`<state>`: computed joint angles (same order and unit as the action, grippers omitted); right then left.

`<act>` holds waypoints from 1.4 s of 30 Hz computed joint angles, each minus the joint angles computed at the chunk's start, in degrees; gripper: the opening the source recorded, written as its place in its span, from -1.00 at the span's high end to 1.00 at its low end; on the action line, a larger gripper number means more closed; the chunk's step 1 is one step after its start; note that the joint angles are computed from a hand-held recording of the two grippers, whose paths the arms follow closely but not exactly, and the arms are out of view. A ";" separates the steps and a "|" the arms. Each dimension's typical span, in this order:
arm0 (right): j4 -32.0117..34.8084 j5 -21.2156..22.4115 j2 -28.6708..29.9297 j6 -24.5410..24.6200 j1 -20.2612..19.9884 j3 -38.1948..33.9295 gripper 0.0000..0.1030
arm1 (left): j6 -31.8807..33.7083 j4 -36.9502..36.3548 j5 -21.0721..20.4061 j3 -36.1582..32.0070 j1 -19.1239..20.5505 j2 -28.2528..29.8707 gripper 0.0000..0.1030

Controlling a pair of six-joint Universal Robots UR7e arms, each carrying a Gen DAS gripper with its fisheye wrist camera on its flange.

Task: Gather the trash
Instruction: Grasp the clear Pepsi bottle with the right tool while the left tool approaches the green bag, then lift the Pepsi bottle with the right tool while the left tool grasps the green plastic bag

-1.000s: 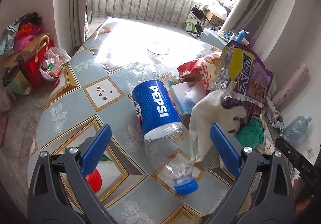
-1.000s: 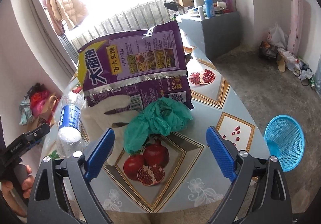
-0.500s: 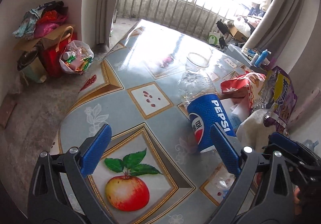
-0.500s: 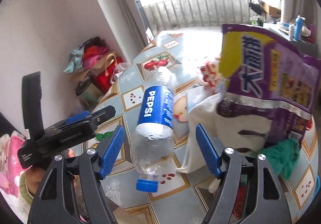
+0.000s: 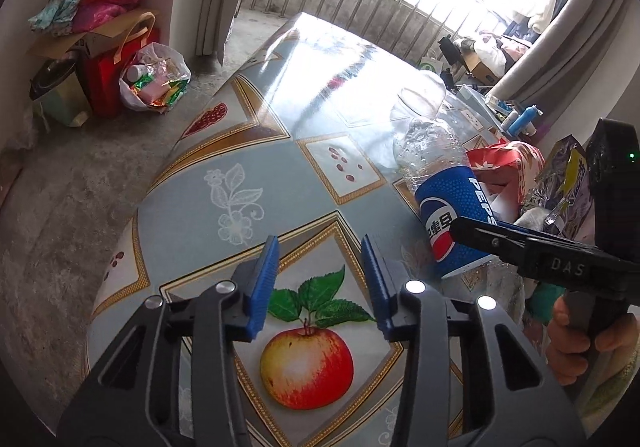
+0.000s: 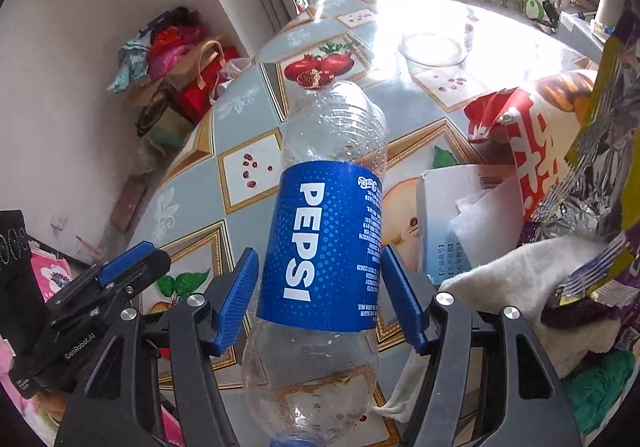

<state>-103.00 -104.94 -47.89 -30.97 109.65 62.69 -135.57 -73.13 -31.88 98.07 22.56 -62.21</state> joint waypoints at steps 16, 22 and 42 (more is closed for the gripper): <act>5.17 8.98 -15.90 -0.71 -4.94 6.47 -0.09 | 29.49 -27.73 4.23 -1.70 -0.82 6.41 0.43; 3.10 9.08 -23.94 2.78 -10.39 7.22 -0.09 | 57.92 -50.71 2.44 -7.67 2.31 14.82 0.43; -4.71 9.15 -18.94 22.34 -20.55 2.61 -0.16 | 84.54 -28.06 0.23 -44.45 8.94 39.29 0.04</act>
<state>-107.71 -95.79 -66.84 -8.63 89.09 65.30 -51.03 -101.20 -31.65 53.61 31.51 -22.92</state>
